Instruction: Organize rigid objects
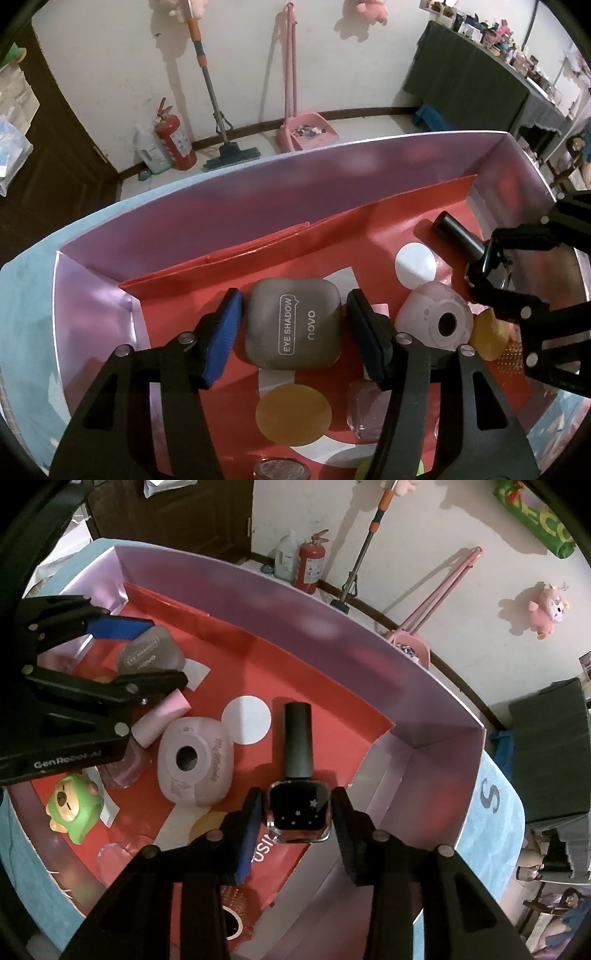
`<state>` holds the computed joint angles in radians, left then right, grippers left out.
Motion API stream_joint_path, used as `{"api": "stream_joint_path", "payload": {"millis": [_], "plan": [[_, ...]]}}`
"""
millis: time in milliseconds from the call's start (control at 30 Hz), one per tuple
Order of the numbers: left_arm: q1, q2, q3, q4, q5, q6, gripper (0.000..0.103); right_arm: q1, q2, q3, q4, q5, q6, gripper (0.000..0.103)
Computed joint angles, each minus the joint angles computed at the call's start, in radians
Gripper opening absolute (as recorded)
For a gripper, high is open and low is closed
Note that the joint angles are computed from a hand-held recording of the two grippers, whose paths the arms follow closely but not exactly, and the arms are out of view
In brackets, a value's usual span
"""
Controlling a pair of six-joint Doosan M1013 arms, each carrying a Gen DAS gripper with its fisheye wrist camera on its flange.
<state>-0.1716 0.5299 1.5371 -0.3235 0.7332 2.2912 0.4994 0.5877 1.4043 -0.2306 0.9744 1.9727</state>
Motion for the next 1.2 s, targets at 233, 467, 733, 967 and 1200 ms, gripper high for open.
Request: {"api": "stream_joint_path", "payload": {"millis": [233, 467, 733, 967, 1200], "plan": [[0.011, -0.016, 0.015, -0.042, -0.018, 0.031, 0.062, 0.003, -0.022, 0.013, -0.032, -0.011, 0.035, 0.056], [0.044, -0.074, 0.062, -0.156, -0.036, 0.121, 0.072, 0.020, -0.066, 0.042, -0.073, -0.039, 0.102, 0.062], [0.104, -0.183, 0.181, -0.370, -0.079, 0.316, 0.079, 0.082, -0.159, 0.118, -0.216, -0.126, 0.335, 0.084], [0.150, -0.270, 0.309, -0.620, -0.169, 0.544, 0.092, 0.155, -0.210, 0.185, -0.398, -0.157, 0.576, 0.097], [0.166, -0.321, 0.424, -0.927, -0.266, 0.839, 0.092, 0.207, -0.229, 0.269, -0.605, -0.216, 0.850, 0.103]]}}
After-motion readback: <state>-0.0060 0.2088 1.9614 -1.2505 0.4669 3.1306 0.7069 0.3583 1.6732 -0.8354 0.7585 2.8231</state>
